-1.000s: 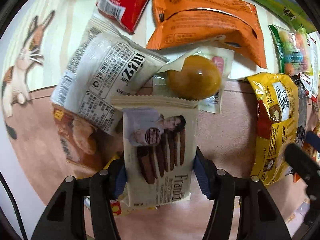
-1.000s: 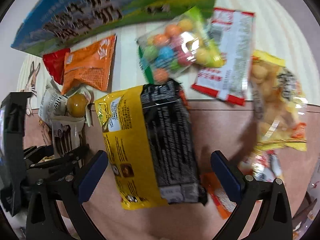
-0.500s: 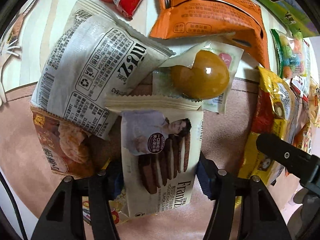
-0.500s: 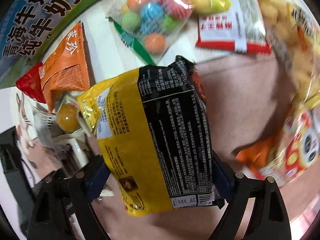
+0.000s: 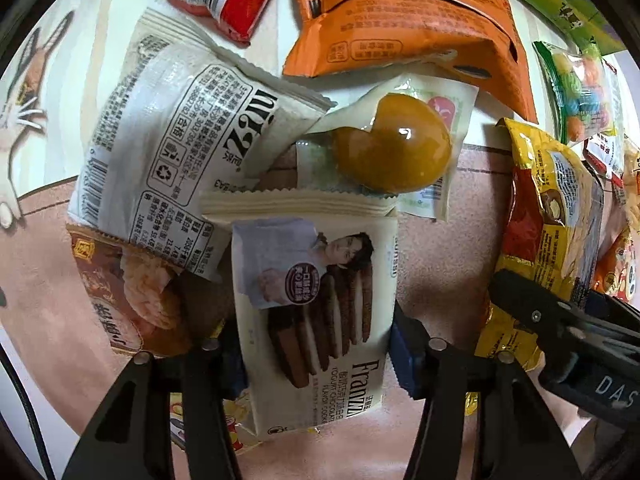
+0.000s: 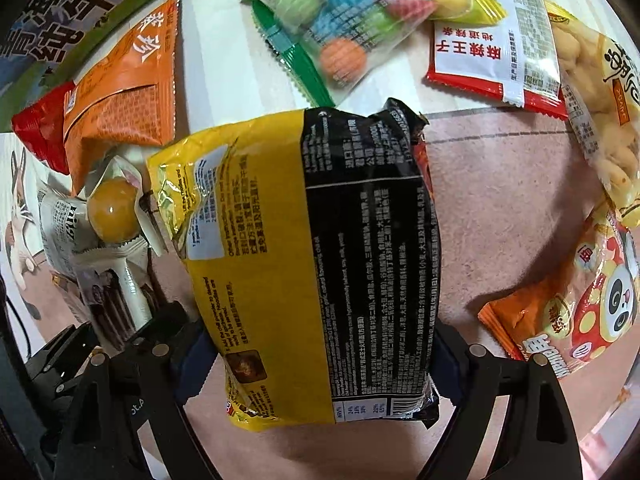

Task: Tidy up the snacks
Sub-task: 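Lift both packs and carry them into the cardboard box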

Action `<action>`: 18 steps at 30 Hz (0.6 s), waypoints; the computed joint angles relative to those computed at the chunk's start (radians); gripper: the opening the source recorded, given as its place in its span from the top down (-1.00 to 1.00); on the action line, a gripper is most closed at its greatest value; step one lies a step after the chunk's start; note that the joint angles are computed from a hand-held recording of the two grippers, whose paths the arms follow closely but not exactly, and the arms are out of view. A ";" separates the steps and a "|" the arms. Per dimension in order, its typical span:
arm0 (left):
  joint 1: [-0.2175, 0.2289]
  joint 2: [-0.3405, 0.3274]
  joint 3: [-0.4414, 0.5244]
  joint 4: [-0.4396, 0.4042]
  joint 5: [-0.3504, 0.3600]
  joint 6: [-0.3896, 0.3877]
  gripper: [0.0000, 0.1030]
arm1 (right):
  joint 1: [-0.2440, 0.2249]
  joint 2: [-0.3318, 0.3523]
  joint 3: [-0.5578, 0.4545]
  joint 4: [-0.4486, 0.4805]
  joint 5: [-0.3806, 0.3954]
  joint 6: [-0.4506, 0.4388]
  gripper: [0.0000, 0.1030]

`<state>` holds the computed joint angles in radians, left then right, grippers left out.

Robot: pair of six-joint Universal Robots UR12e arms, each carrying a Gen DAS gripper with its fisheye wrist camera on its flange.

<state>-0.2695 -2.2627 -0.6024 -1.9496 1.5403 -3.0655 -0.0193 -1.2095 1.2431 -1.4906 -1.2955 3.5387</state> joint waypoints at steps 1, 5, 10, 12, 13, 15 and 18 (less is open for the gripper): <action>0.000 0.001 -0.003 0.004 0.005 -0.001 -0.02 | 0.000 0.004 -0.004 -0.003 -0.004 0.000 -0.74; 0.000 0.010 -0.017 0.018 0.015 0.000 -0.01 | 0.005 -0.016 0.022 -0.027 -0.019 -0.005 -0.72; -0.002 0.045 -0.049 0.028 0.009 -0.015 -0.01 | 0.014 -0.030 0.028 -0.045 -0.030 -0.022 -0.71; 0.009 0.072 -0.082 0.042 -0.005 -0.019 -0.01 | 0.004 -0.055 0.051 -0.051 -0.022 -0.040 -0.71; 0.012 0.079 -0.085 0.044 -0.013 -0.021 -0.01 | -0.007 -0.065 0.060 -0.058 -0.023 -0.052 -0.71; 0.020 0.087 -0.074 0.035 -0.030 -0.023 -0.01 | 0.022 -0.093 0.096 -0.095 -0.005 -0.031 -0.71; 0.047 0.097 -0.056 0.036 -0.064 -0.008 -0.01 | 0.019 -0.102 0.087 -0.114 0.025 -0.035 -0.71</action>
